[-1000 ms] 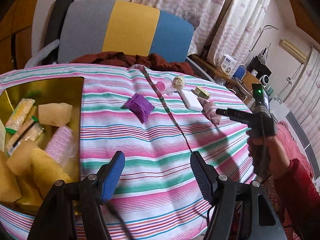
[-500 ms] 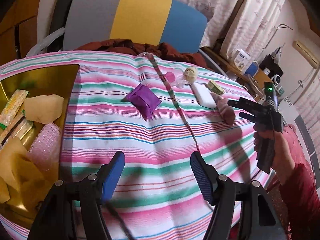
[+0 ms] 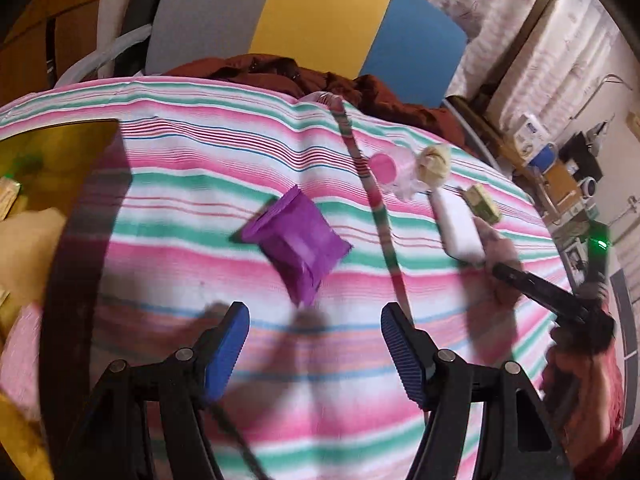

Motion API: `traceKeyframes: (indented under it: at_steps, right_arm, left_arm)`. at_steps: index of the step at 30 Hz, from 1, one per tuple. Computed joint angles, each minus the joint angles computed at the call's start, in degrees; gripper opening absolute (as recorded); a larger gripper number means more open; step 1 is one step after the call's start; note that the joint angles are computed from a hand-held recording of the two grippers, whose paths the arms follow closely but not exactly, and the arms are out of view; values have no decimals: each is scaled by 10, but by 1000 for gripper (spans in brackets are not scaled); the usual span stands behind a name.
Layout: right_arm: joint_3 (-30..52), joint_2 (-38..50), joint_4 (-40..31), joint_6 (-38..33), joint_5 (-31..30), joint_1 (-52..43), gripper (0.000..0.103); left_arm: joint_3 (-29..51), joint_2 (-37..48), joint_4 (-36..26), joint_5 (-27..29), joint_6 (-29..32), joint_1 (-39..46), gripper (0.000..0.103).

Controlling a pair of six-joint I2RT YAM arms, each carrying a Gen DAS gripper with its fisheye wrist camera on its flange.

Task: Organize objects
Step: 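Grasp the pink sock with the right tool while the left grasps the purple packet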

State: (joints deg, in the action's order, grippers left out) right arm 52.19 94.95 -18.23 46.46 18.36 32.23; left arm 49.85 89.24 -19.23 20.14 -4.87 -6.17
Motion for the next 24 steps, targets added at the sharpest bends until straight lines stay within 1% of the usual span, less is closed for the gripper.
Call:
traceKeyframes:
  at_steps: [3, 6, 10, 12, 13, 14, 16, 19, 20, 24]
  right_arm:
    - [3, -1, -6, 1, 4, 1, 40]
    - [4, -8, -8, -5, 13, 3, 40]
    - [6, -14, -9, -8, 19, 4, 40]
    - [1, -20, -1, -8, 14, 3, 40]
    - [1, -22, 0, -8, 16, 4, 40]
    - [2, -23, -1, -8, 20, 5, 40]
    - [5, -24, -3, -9, 25, 8, 40]
    - [7, -28, -6, -11, 33, 12, 40]
    - [9, -27, -9, -11, 38, 15, 40]
    - [14, -28, -14, -17, 49, 22, 40]
  left_arm:
    - [42, 51, -1, -25, -29, -19, 70]
    - [70, 78, 8, -46, -43, -29, 70]
    - [103, 111, 11, -62, -40, -36, 69]
    - [106, 119, 23, -63, -22, -37, 68]
    - [103, 119, 30, -69, -13, -38, 63]
    - [92, 114, 42, -82, -3, -41, 55]
    - [68, 104, 73, -94, 24, -43, 54]
    - [19, 81, 127, -116, 64, -51, 47]
    - [2, 72, 143, -120, 71, -51, 47]
    - [-28, 47, 160, -101, 65, -36, 46]
